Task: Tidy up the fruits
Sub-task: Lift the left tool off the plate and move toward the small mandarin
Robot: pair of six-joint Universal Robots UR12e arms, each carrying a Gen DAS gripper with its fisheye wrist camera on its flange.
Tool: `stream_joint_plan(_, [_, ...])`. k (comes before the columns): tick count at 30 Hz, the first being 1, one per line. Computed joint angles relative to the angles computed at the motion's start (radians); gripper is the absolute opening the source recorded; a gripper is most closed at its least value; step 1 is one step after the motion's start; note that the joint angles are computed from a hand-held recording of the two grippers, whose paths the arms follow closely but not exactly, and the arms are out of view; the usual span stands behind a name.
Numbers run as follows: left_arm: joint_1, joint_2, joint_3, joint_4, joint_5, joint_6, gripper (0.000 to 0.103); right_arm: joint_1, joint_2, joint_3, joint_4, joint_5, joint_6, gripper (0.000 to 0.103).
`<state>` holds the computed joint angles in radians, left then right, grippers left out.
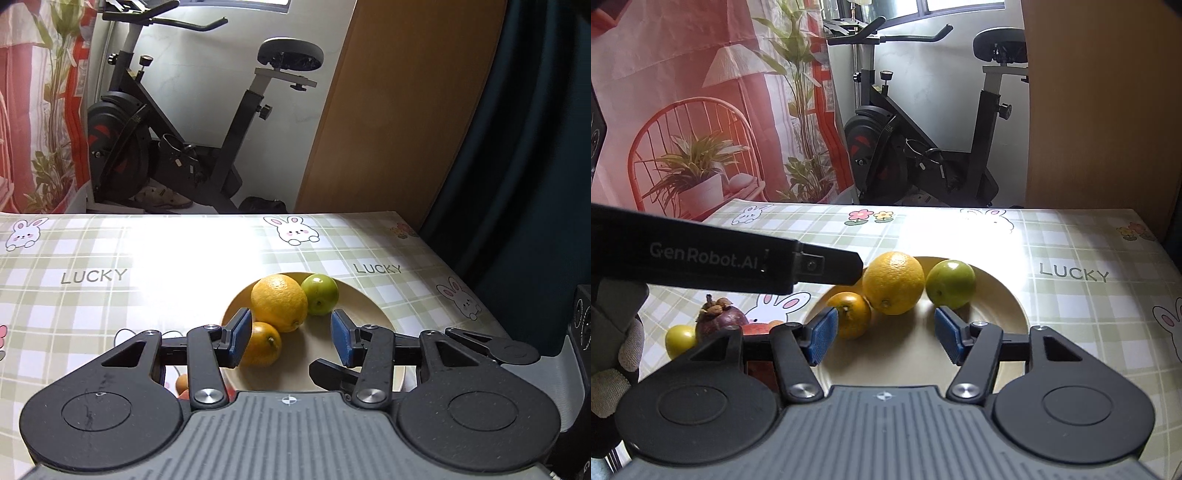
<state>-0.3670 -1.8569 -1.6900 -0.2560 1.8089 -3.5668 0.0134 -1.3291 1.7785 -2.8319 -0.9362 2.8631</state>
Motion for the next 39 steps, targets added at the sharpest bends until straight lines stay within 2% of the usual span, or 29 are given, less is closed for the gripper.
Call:
stream_joint_plan(5, [-0.015, 0.044, -0.049, 0.013, 0.063, 0.007, 0.052, 0.004, -0.027, 0.033, -0.015, 0.018, 0.041, 0.062])
stream_joint_plan(7, [-0.023, 0.056, -0.063, 0.018, 0.100, 0.006, 0.058, 0.007, -0.038, 0.047, -0.026, 0.021, 0.055, 0.062])
stream_joint_plan(11, [-0.036, 0.075, -0.093, 0.036, 0.155, 0.001, 0.058, 0.012, -0.053, 0.071, -0.042, 0.033, 0.084, 0.062])
stream_joint_plan(16, [-0.046, 0.093, -0.123, 0.037, 0.193, -0.009, 0.058, 0.018, -0.071, 0.099, -0.052, 0.037, 0.075, 0.062])
stream_joint_plan(27, [-0.042, 0.133, -0.189, 0.016, 0.194, -0.075, 0.058, 0.027, -0.093, 0.147, -0.062, 0.031, 0.057, 0.062])
stream_joint_plan(39, [-0.046, 0.151, -0.218, 0.007, 0.200, -0.091, 0.058, 0.030, -0.106, 0.170, -0.053, 0.025, 0.025, 0.062])
